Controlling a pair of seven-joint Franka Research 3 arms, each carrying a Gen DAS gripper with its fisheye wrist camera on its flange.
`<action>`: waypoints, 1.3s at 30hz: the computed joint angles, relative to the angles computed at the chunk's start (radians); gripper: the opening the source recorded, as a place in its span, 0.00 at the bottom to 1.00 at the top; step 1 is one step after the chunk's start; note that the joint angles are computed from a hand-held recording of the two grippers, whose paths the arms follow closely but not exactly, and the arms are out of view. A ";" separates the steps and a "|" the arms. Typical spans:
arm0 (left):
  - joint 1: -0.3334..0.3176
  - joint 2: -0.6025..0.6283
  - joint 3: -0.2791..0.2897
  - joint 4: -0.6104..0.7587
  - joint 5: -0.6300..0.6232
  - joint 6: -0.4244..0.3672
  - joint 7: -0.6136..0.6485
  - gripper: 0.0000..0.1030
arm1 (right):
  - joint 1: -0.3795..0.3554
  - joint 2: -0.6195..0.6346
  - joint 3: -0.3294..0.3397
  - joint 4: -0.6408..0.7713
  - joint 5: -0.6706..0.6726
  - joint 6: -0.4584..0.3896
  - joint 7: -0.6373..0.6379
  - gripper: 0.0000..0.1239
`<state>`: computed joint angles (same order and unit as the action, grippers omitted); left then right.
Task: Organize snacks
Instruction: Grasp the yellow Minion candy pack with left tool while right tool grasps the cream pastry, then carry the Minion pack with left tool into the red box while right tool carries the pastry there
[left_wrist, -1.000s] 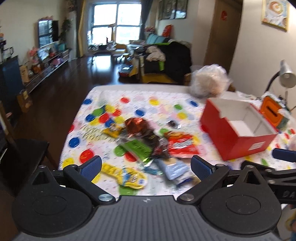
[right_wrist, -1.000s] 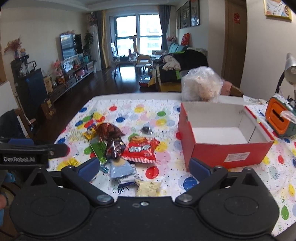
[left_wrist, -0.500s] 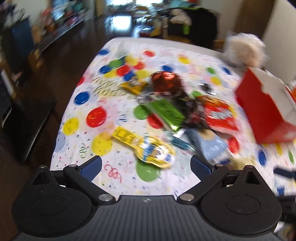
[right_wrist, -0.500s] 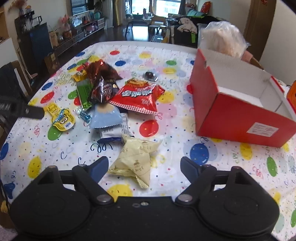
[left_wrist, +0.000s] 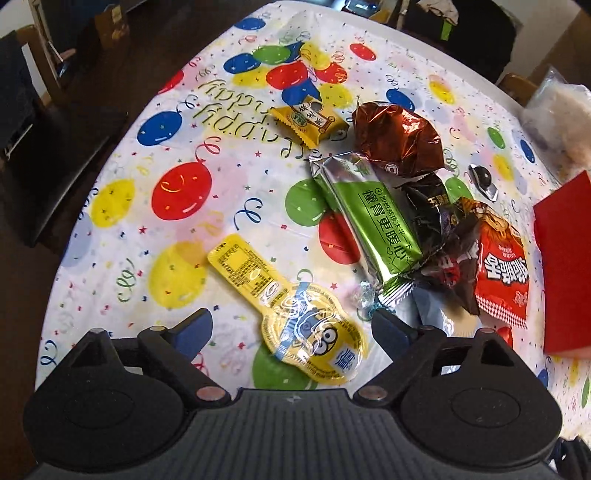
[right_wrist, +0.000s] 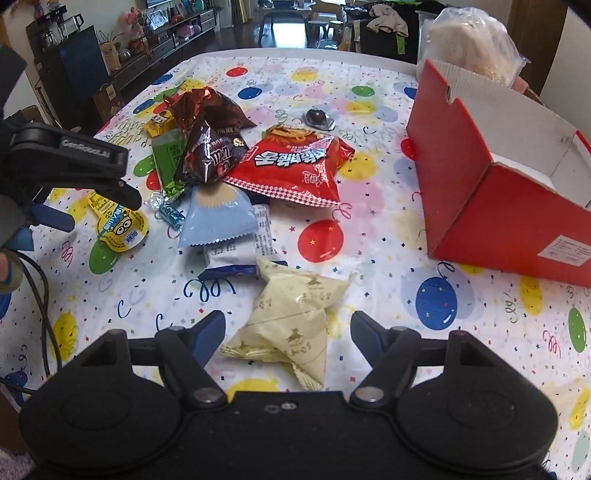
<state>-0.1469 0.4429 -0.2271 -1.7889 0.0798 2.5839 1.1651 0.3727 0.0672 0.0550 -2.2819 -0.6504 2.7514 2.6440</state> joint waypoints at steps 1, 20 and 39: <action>-0.003 0.009 0.001 0.014 -0.002 -0.010 -0.009 0.90 | 0.000 0.002 0.000 0.003 0.001 -0.002 -0.003 0.58; -0.048 0.031 0.023 0.062 0.103 -0.066 -0.091 0.57 | 0.015 0.022 -0.013 0.027 0.037 -0.049 -0.038 0.33; 0.047 -0.070 -0.025 -0.096 -0.049 0.053 0.053 0.49 | -0.046 -0.098 0.028 -0.063 0.022 -0.022 0.066 0.26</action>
<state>-0.0996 0.3727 -0.2521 -1.8846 0.0306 2.6365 1.2178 0.3269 -0.0310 0.0827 -2.3451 -0.6285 2.7291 2.7103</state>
